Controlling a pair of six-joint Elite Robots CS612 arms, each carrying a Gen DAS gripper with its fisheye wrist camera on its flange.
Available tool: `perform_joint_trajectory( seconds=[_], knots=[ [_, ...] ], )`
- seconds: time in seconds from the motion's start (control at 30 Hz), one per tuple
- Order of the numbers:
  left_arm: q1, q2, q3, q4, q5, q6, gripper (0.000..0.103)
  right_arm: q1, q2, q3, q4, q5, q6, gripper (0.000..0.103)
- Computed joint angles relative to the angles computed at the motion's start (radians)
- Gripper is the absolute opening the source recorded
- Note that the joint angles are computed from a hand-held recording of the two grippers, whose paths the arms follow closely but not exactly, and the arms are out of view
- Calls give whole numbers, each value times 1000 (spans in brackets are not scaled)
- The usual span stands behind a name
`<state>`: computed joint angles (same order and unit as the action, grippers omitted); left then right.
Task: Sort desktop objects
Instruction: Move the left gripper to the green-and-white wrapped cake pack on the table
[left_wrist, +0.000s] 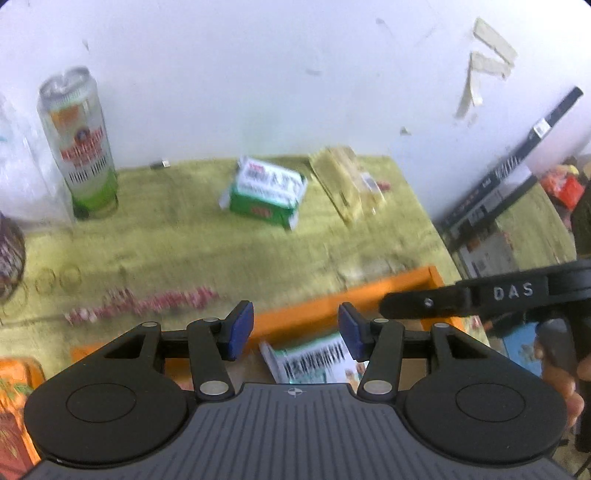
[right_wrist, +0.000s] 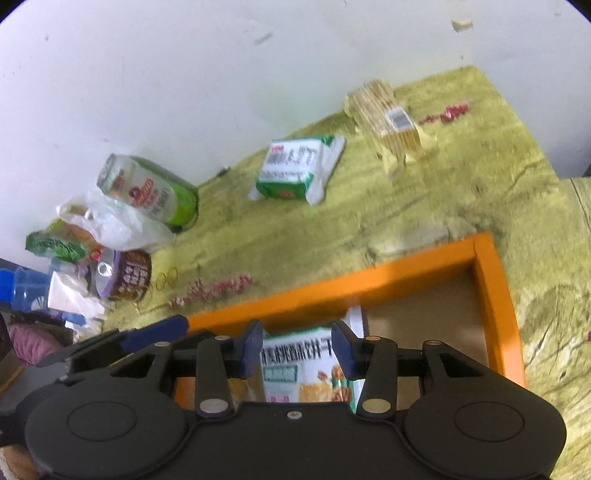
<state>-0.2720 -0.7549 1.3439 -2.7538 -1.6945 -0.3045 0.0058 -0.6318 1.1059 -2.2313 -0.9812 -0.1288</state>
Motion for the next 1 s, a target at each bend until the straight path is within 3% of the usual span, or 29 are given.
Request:
perform_joint_trajectory(
  seconds=[0.27,0.47,0.8,0.87,1.0],
  knots=[
    [12,49,-82,-10,26,-16,51,7,49,-109,11,13,31,46],
    [14,101,-147,-22,30,-45,51,13,115,-230,52,36,79,46],
    [23,198,-254,-50,22,-129,51,24,281,-501,204,92,207,46],
    [24,213,-267,-58,24,-147,51,27,311,-548,227,95,229,55],
    [24,236,-283,-87,33,-172,51,30,357,-614,237,96,272,57]
  ],
)
